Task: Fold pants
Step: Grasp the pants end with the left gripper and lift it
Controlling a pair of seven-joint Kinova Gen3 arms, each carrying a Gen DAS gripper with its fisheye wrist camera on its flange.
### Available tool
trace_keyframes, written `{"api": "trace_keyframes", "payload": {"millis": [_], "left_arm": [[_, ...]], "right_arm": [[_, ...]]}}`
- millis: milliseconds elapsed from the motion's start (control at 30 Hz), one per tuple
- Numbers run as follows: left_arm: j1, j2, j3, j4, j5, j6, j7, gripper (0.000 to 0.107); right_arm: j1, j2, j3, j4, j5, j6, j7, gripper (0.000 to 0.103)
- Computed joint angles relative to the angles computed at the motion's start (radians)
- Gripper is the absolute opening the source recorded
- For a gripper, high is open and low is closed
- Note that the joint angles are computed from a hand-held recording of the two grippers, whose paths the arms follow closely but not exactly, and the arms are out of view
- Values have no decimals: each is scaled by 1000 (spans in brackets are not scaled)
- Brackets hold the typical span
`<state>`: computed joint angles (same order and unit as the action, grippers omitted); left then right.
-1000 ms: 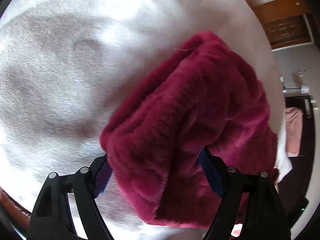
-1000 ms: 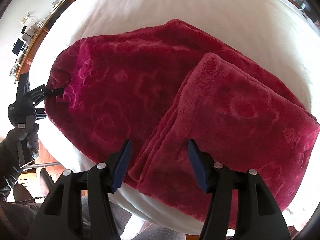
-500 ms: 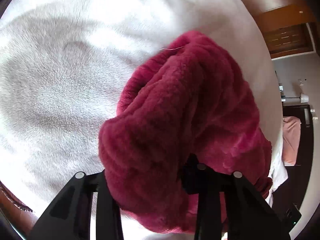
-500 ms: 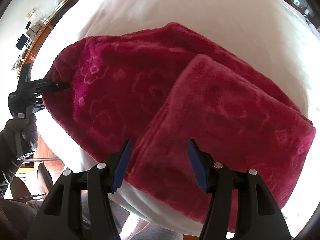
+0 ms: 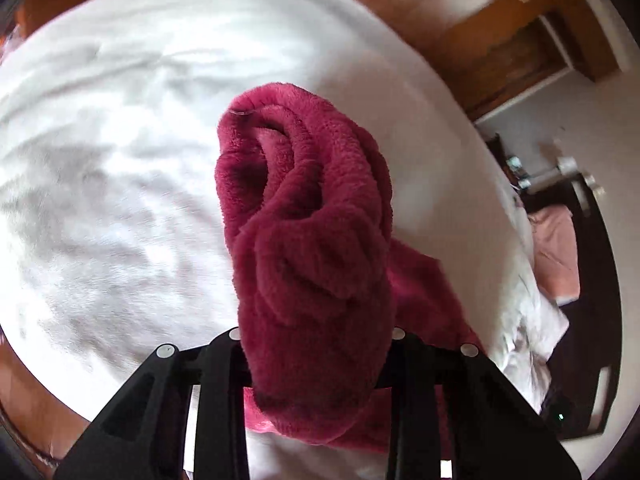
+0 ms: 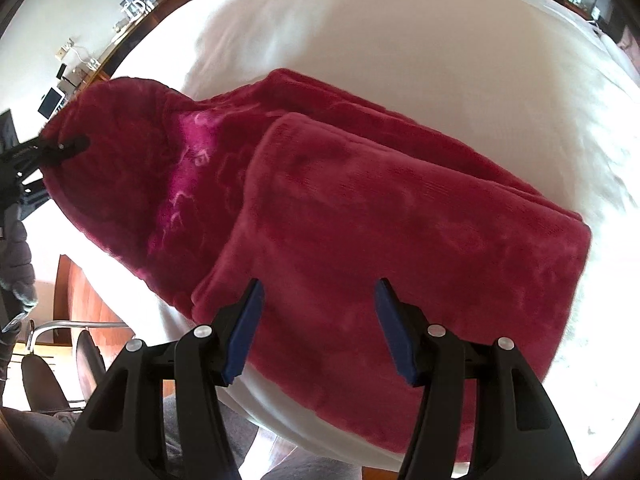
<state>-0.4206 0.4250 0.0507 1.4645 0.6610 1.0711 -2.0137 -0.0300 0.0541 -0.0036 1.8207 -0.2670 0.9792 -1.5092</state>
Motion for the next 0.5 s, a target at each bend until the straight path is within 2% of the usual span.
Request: {"api": "trace_keyframes", "payload": {"millis": [200,500], "left_arm": [[77,-133,28,72,18,-26,-74,28],[287,-239,51,120,-4,-65,-101,28]], "right_arm": [[68,-60,52,65,-63,3,108,59],[173,-160,153,182,-128,12,211,59]]}}
